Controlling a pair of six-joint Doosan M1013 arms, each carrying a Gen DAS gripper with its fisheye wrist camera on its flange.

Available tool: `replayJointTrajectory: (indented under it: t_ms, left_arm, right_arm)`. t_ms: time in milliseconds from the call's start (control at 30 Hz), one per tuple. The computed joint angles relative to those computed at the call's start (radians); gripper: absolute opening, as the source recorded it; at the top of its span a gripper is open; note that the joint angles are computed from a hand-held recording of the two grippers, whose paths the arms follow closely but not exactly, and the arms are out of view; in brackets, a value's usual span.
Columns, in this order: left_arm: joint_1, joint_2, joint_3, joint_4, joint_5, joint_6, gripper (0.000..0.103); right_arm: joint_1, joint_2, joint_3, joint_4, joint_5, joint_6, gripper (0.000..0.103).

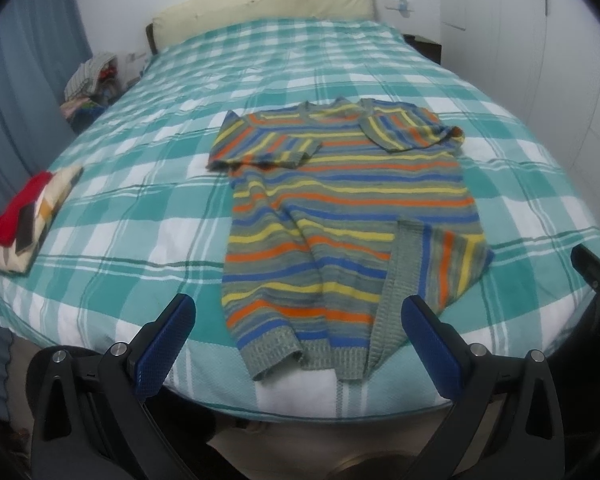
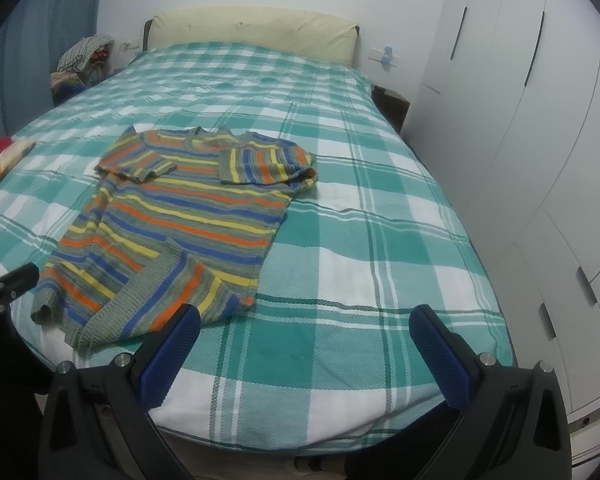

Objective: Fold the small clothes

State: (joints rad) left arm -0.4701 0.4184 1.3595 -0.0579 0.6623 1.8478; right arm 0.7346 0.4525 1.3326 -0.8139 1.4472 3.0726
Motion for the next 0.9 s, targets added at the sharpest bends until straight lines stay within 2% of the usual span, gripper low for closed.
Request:
replayJointTrajectory:
  t_ms: [167, 233, 333, 367, 433, 467, 567, 633, 700, 767, 800, 833, 867, 900]
  left_arm:
    - [0.003, 0.009, -0.012, 0.010, 0.014, -0.002, 0.103]
    - [0.018, 0.023, -0.033, 0.012, 0.037, -0.011, 0.103]
    - [0.052, 0.048, -0.062, 0.001, 0.074, -0.007, 0.103]
    - [0.063, 0.057, -0.071, -0.013, 0.091, 0.009, 0.103]
    - [0.087, 0.086, -0.100, -0.067, 0.163, 0.056, 0.103]
    - [0.103, 0.107, -0.121, -0.119, 0.211, 0.085, 0.103]
    - [0.129, 0.163, -0.177, -0.225, 0.310, 0.115, 0.103]
    - [0.140, 0.190, -0.198, -0.265, 0.323, 0.118, 0.102]
    - [0.144, 0.211, -0.218, -0.284, 0.342, 0.126, 0.101]
    - [0.147, 0.223, -0.223, -0.316, 0.363, 0.148, 0.100]
    - [0.147, 0.226, -0.224, -0.322, 0.370, 0.156, 0.096]
    - [0.144, 0.223, -0.214, -0.320, 0.364, 0.167, 0.086]
    - [0.144, 0.222, -0.210, -0.320, 0.360, 0.181, 0.080]
    - [0.141, 0.218, -0.203, -0.315, 0.351, 0.199, 0.068]
  right_arm:
    - [0.000, 0.000, 0.001, 0.001, -0.001, -0.001, 0.103]
    - [0.000, 0.000, 0.001, -0.001, -0.004, -0.001, 0.103]
    - [-0.008, -0.018, 0.028, -0.009, -0.061, -0.018, 0.103]
    - [-0.018, -0.038, 0.054, -0.008, -0.130, -0.025, 0.103]
    - [-0.038, -0.062, 0.090, -0.008, -0.242, -0.048, 0.103]
    - [-0.058, -0.070, 0.106, 0.012, -0.323, -0.091, 0.103]
    - [-0.134, -0.070, 0.125, 0.179, -0.574, -0.307, 0.103]
    - [-0.175, -0.041, 0.106, 0.286, -0.651, -0.454, 0.102]
    - [-0.217, 0.006, 0.061, 0.443, -0.676, -0.680, 0.094]
    - [-0.240, 0.058, 0.003, 0.545, -0.644, -0.860, 0.080]
    - [-0.245, 0.076, -0.016, 0.569, -0.629, -0.915, 0.074]
    - [-0.251, 0.091, -0.030, 0.602, -0.619, -0.973, 0.057]
    - [-0.258, 0.102, -0.039, 0.655, -0.607, -1.039, 0.035]
    - [-0.260, 0.108, -0.043, 0.692, -0.597, -1.085, 0.027]
